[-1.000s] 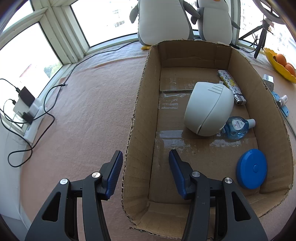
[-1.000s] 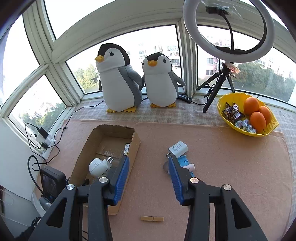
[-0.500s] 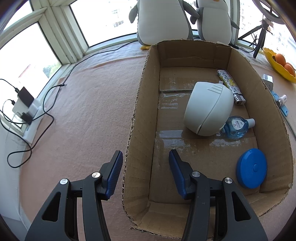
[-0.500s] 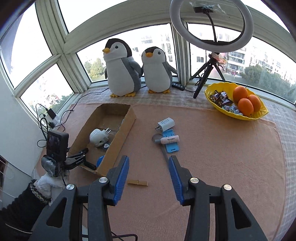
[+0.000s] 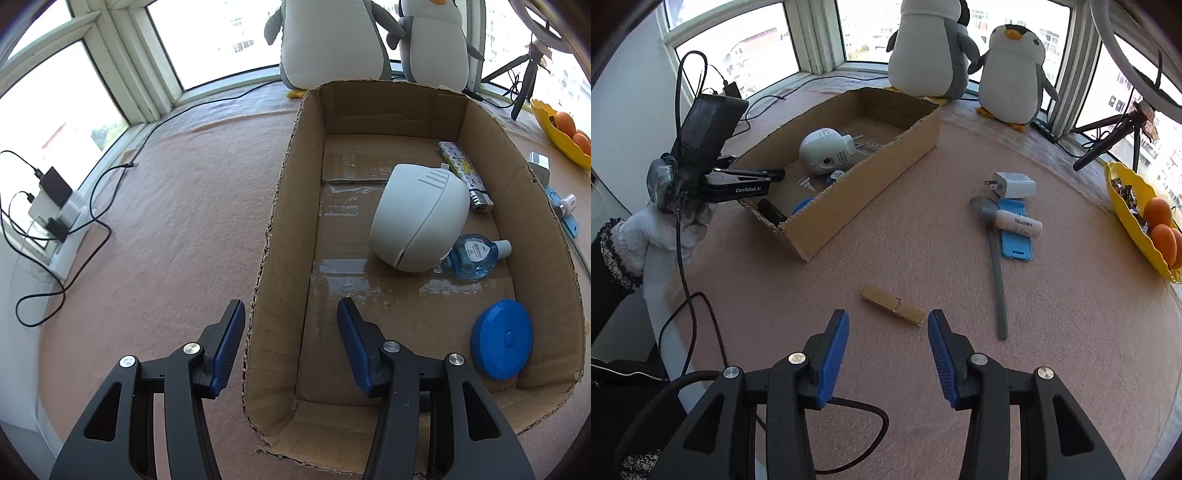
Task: Organize rigid objects
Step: 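Move the right gripper to the wooden clothespin and grasp it, then carry the wooden clothespin into the box and release it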
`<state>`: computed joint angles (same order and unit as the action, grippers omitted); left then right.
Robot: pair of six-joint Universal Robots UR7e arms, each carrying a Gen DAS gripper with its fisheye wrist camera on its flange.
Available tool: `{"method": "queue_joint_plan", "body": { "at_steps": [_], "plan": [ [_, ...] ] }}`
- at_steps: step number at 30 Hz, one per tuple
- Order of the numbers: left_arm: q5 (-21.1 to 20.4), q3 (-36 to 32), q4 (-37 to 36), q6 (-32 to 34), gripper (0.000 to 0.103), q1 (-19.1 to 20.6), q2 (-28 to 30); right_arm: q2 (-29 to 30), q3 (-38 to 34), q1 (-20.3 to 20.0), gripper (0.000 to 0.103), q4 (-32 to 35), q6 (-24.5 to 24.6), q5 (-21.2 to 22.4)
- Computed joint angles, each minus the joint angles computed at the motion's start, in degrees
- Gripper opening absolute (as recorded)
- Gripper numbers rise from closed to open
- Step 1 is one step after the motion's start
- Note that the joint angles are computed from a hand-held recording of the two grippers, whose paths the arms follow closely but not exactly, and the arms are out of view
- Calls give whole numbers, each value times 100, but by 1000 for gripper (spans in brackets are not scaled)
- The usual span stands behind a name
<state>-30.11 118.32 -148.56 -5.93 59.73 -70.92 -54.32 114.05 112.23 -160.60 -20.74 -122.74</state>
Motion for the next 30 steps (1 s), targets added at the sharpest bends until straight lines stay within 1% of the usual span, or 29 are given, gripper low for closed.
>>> {"method": "queue_joint_plan", "body": {
  "at_steps": [6,12,14,16,19,21,23,25,28,30],
  "plan": [
    [49,21,126,-203,52,-19,-34,421,-282,-94,41,293,-563,-243],
    [54,22,145,-326,52,-15,-37,686,-469,-134,41,400,-887,-395],
    [59,17,166,-371,52,-17,-36,757,-502,-131,41,324,-991,-497],
    [70,15,185,-421,52,-20,-33,783,-566,-149,41,403,-970,-456],
    [106,15,194,-459,52,-27,-20,853,-642,-167,40,403,-904,-546],
    [116,16,190,-463,52,-28,-17,844,-665,-204,39,446,-817,-478],
    [122,17,197,-473,52,-30,-19,827,-679,-229,36,479,-739,-413],
    [120,17,196,-484,52,-28,-18,826,-692,-238,25,455,-668,-410],
    [125,23,198,-506,52,-34,-20,839,-754,-273,15,478,-513,-363],
    [117,28,186,-501,52,-31,-29,853,-798,-305,12,465,-413,-318]
  ]
}}
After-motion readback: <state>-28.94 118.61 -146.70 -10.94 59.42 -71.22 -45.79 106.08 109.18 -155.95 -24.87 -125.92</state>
